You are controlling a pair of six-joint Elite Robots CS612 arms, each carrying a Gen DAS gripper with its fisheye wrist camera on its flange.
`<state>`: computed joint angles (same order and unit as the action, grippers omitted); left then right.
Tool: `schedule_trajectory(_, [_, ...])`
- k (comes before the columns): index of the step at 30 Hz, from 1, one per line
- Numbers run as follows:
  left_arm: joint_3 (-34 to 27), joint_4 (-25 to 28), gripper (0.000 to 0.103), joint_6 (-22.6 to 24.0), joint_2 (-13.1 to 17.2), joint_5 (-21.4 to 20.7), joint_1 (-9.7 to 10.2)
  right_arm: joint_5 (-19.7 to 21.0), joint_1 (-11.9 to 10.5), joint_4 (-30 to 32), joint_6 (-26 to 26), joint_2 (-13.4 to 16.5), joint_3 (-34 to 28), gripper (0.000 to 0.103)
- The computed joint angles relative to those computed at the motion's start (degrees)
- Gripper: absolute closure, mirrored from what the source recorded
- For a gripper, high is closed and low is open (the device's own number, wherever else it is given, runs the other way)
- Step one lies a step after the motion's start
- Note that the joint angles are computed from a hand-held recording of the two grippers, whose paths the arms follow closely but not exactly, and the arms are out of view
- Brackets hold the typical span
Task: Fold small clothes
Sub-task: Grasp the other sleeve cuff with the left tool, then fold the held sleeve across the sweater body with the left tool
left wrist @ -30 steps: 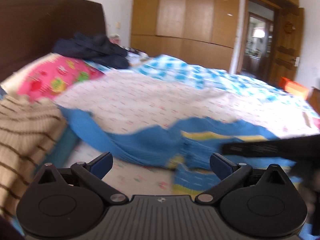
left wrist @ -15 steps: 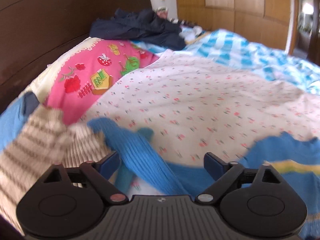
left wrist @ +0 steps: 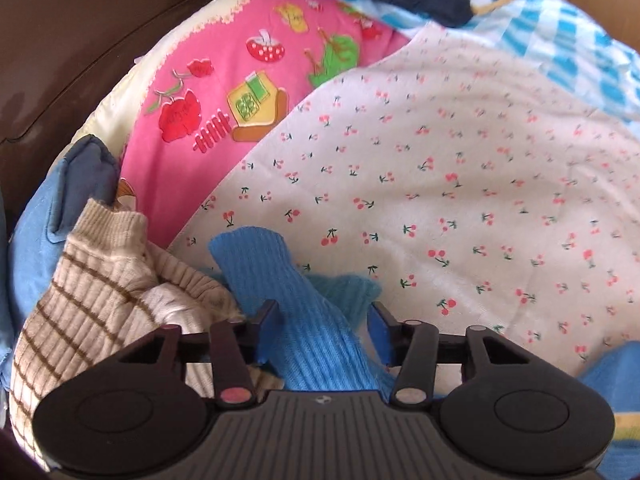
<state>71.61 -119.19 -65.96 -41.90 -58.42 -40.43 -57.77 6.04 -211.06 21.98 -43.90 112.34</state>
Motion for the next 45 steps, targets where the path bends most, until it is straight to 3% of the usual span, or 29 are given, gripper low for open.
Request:
schedule_trajectory(3, [-4.2,8.2,0.061,1.3,2.1,1.2,0.15,0.0,0.0,0.0,0.1,0.0,0.1,0.079])
schedule_trajectory(5, [-4.4,9.5,0.066,2.3,2.0,0.5,0.1,0.5,-0.2,0.0,0.8,0.1,0.0,0.079])
schedule_trajectory(9, [-1.8,7.2,0.087,3.3,0.0,-1.1,-0.41,1.5,-0.5,-0.7,2.9,0.4,-0.2,0.079])
schedule_trajectory(13, [1.7,2.1,0.088,2.4,-2.1,-1.2,-1.13,1.6,-0.9,-2.3,4.6,0.2,0.2,0.079])
schedule_trajectory(16, [5.7,-8.0,0.089,2.8,-4.0,-2.3,-1.84,0.6,-1.0,-3.9,5.0,0.0,0.5,0.079])
schedule_trajectory(20, [7.4,-19.4,0.089,8.8,-4.8,-5.1,-3.6,-0.1,-1.2,-5.6,6.2,0.0,0.8,0.079])
schedule_trajectory(25, [8.5,-41.3,0.089,19.1,-4.0,-15.7,-5.75,-0.7,-1.7,-7.0,8.9,0.2,0.9,0.079])
schedule_trajectory(28, [7.4,-49.7,0.087,25.4,-1.9,-22.3,-6.97,-2.1,-2.2,-8.2,11.3,0.2,1.2,0.079])
schedule_trajectory(29, [6.6,-49.7,0.085,26.8,-1.2,-24.0,-7.35,-2.9,-2.3,-8.4,12.1,0.1,1.5,0.079])
schedule_trajectory(30, [5.8,-48.3,0.076,28.0,-0.6,-25.1,-7.65,-3.8,-2.5,-8.5,12.7,0.0,1.7,0.078])
schedule_trajectory(31, [5.2,-46.7,0.062,29.3,-0.1,-25.4,-7.95,-4.6,-2.7,-8.7,13.3,-0.1,1.8,0.078])
schedule_trajectory(32, [4.7,-44.6,0.055,31.0,0.2,-24.4,-8.39,-5.5,-2.9,-9.0,14.0,-0.1,2.0,0.078])
schedule_trajectory(35, [6.0,-41.4,0.052,34.5,0.2,-20.5,-9.64,-7.3,-3.6,-9.0,16.9,-0.1,2.3,0.072])
schedule_trajectory(41, [13.1,-47.7,0.052,27.3,-1.4,-22.7,-8.86,-9.4,-4.4,-8.1,19.8,-0.2,3.2,0.07])
schedule_trajectory(45, [17.7,-54.7,0.052,24.6,-2.2,-20.3,-8.64,-11.3,-4.3,-7.9,21.4,-0.1,3.6,0.066])
